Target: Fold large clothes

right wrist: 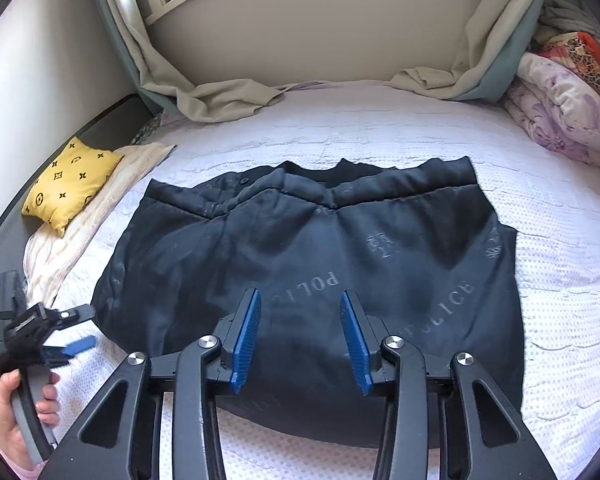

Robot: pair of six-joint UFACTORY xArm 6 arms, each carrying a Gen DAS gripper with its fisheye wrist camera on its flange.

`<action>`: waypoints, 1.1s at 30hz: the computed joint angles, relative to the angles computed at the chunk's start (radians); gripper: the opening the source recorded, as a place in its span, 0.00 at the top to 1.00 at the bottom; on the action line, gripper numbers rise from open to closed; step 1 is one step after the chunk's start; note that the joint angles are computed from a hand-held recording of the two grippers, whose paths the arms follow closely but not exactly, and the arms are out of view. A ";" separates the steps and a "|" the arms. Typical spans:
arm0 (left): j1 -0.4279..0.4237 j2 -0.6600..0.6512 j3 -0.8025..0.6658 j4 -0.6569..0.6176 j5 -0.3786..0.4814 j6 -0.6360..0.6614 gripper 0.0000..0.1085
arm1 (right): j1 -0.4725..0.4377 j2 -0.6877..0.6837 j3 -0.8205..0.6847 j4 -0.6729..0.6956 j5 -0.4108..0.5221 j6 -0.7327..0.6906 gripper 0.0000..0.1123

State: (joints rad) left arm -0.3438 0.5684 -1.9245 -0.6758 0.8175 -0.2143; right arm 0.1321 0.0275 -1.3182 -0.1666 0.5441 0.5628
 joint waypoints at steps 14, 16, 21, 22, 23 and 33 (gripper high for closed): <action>-0.035 0.138 -0.089 -0.177 -0.210 0.026 0.14 | -0.005 0.039 -0.008 0.009 0.015 0.001 0.65; -0.049 0.155 -0.116 -0.117 -0.221 0.003 0.18 | -0.003 0.046 -0.012 0.004 0.015 0.001 0.65; -0.055 0.179 -0.139 -0.170 -0.216 0.046 0.36 | 0.011 0.073 -0.039 -0.025 0.020 0.004 0.75; -0.056 0.181 -0.140 -0.178 -0.220 0.047 0.36 | 0.015 0.084 -0.055 -0.055 0.027 0.017 0.78; -0.056 0.185 -0.146 -0.175 -0.221 0.046 0.36 | 0.020 0.098 -0.076 -0.082 0.033 0.021 0.80; -0.060 0.191 -0.147 -0.188 -0.239 0.061 0.37 | 0.034 0.338 -0.364 -0.138 0.142 -0.013 0.83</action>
